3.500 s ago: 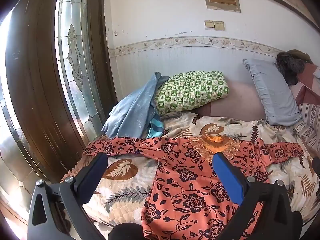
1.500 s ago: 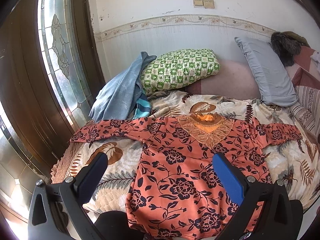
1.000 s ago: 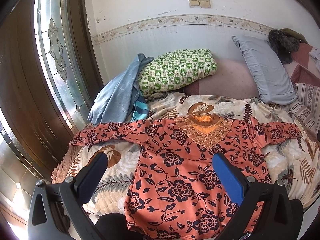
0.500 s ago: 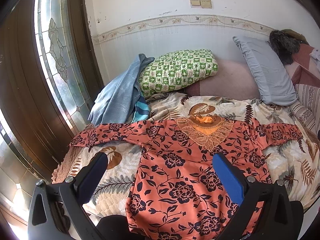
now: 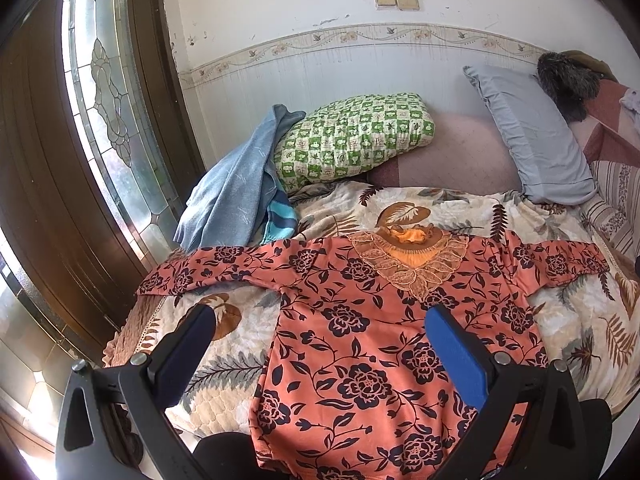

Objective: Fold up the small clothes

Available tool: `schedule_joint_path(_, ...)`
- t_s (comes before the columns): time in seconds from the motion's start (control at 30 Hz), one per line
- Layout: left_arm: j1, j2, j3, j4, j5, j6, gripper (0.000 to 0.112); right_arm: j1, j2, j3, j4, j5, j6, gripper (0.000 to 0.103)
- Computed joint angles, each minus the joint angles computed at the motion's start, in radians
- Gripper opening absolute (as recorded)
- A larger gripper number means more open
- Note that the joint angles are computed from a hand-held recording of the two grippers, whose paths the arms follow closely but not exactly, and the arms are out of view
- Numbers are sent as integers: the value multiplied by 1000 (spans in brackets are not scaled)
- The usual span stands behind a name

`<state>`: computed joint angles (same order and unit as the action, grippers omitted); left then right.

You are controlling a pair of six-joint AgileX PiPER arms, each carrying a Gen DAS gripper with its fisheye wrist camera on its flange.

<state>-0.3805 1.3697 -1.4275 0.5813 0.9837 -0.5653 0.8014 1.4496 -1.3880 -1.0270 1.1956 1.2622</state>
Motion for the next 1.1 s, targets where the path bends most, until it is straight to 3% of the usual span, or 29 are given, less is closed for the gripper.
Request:
schedule_joint_path(0.2,39,36,31,-21,-20,12,103,-96,-46,89,68,-96,-6,102)
schedule_joint_path(0.4,86,155,6,-1,-52,9,103,-420,-130,284,213,-374,-76,102)
schedule_joint_path(0.53,103,270,-74,26,-78,0,103,-776,-108,350,588,-647,-425,102)
schedule_joint_path(0.63,108,367,-164,40,-81,-2,103,-964,3,325,888,-762,-689,101)
schedule_joint_path(0.83,120,573,-398,15,-75,0,103,-1183,293,105,1472,-733,-1125,101)
schedule_joint_path(1.1,136,904,-843,-42,36,38,103,-1225,618,-256,1620,-635,-1183,101)
